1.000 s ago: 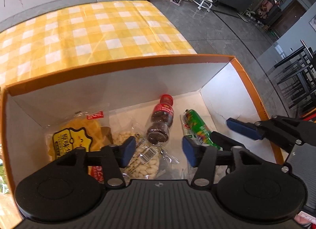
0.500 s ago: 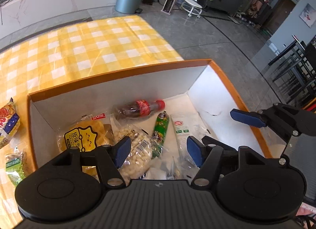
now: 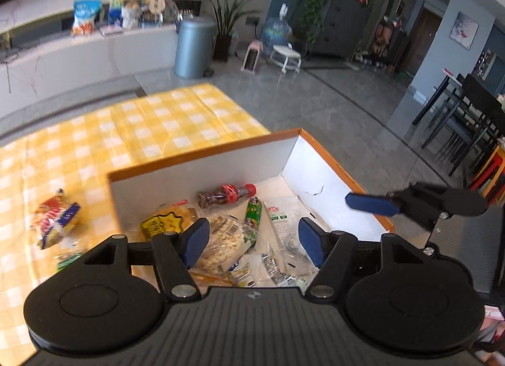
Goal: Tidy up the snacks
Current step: 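Move both tools back from the box toward the remaining snacks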
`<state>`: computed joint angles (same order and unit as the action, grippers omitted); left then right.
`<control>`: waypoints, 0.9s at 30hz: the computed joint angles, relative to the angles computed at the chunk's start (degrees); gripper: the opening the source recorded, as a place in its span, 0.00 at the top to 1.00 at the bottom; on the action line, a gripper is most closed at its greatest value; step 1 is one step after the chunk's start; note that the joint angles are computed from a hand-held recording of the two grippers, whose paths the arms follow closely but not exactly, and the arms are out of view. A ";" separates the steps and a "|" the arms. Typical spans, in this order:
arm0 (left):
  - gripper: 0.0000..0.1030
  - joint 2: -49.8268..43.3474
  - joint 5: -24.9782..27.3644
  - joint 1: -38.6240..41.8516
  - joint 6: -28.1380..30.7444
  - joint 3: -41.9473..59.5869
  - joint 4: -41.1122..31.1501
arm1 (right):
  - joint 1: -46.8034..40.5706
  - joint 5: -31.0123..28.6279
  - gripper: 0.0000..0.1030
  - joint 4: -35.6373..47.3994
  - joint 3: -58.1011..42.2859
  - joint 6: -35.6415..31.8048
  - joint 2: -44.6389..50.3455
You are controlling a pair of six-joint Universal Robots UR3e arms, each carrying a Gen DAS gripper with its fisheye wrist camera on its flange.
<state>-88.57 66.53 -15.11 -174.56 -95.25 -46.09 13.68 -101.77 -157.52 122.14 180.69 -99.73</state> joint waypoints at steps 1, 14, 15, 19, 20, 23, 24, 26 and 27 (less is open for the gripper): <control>0.26 1.92 -0.17 0.69 0.21 -1.83 0.74 | 1.43 -0.82 0.43 -0.99 0.28 2.00 0.27; 0.21 28.24 -7.32 18.33 6.30 -26.05 2.22 | 20.26 -10.73 0.37 -13.84 -0.83 20.22 9.95; 0.21 30.48 -8.25 20.47 6.96 -27.47 1.01 | 21.71 -11.57 0.37 -13.98 -1.86 21.32 11.40; 0.21 40.76 -13.88 32.00 14.33 -32.62 -7.68 | 26.25 -13.56 0.37 -15.94 -5.68 24.63 17.24; 0.21 42.49 -14.29 33.96 15.90 -33.48 -9.22 | 27.45 -14.02 0.37 -16.45 -6.71 24.81 18.72; 0.21 52.70 -18.09 45.13 25.50 -36.10 -22.16 | 31.42 -16.87 0.37 -17.24 -11.19 24.64 24.30; 0.21 54.98 -19.20 48.13 27.94 -36.49 -25.96 | 32.48 -17.41 0.37 -17.55 -12.58 24.39 26.02; 0.21 61.49 -22.77 57.96 37.58 -35.57 -41.18 | 33.74 -18.04 0.37 -18.15 -15.02 24.24 29.04; 0.21 63.77 -24.21 62.88 42.73 -34.39 -49.30 | 34.13 -18.07 0.37 -17.93 -16.72 24.21 30.65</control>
<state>-24.80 42.32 47.77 -131.83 -129.64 -95.39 47.82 -119.84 -175.45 105.43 204.90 -69.08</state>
